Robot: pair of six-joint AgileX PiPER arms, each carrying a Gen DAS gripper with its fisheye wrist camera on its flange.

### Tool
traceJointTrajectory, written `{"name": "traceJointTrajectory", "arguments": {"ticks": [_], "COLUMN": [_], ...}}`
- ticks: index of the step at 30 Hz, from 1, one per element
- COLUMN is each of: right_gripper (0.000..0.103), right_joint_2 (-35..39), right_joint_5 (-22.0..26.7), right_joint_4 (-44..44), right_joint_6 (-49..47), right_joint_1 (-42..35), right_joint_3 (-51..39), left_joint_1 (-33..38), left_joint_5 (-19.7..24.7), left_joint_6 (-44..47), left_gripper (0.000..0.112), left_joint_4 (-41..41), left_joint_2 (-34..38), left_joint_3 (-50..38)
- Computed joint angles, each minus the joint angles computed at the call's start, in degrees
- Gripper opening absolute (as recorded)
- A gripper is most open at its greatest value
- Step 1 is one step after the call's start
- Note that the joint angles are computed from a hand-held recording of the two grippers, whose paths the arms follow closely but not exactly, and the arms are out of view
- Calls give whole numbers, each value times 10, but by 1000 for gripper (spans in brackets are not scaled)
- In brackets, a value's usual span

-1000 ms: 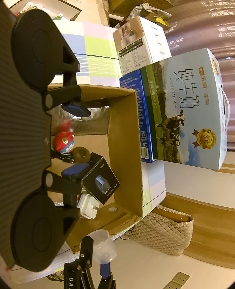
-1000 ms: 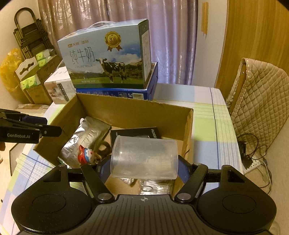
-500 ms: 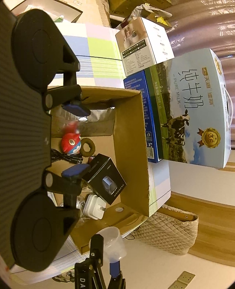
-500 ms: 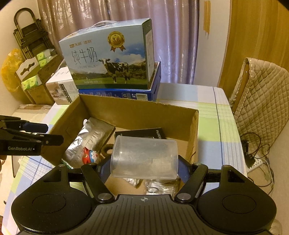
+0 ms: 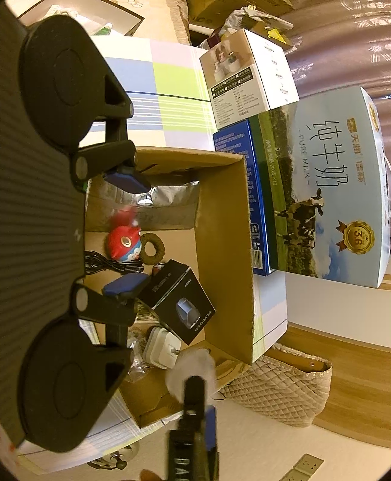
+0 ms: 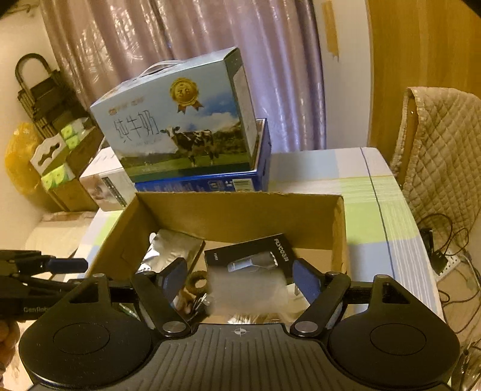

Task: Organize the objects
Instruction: 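Lower the hair tie and cup into the box and open both tools, then withdraw both tools from the box back over the table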

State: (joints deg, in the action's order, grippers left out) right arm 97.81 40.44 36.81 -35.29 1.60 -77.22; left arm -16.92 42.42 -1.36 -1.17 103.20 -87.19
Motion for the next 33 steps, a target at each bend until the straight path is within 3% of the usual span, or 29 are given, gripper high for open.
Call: {"name": "traceJointTrajectory", "arguments": {"ticks": [10,26,33], "right_gripper": [76,76,76], "right_joint_2": [-22,-134,-208], "right_joint_5": [8,89,121], "right_joint_4": [-61,-113,-116], "right_joint_6": [24,54,58], "right_joint_1": [1,-6,-22], "right_joint_3": [22,73,122], "left_joint_1": [-8,-50,-88], "left_joint_5": [-12,-13,8], "left_joint_6": [-11,-103,-181], "left_gripper": [64,102,102], "left_joint_4": [7,74,122], "left_joint_2": [-17,-139,-208], "left_joint_3": [25,113,162]}}
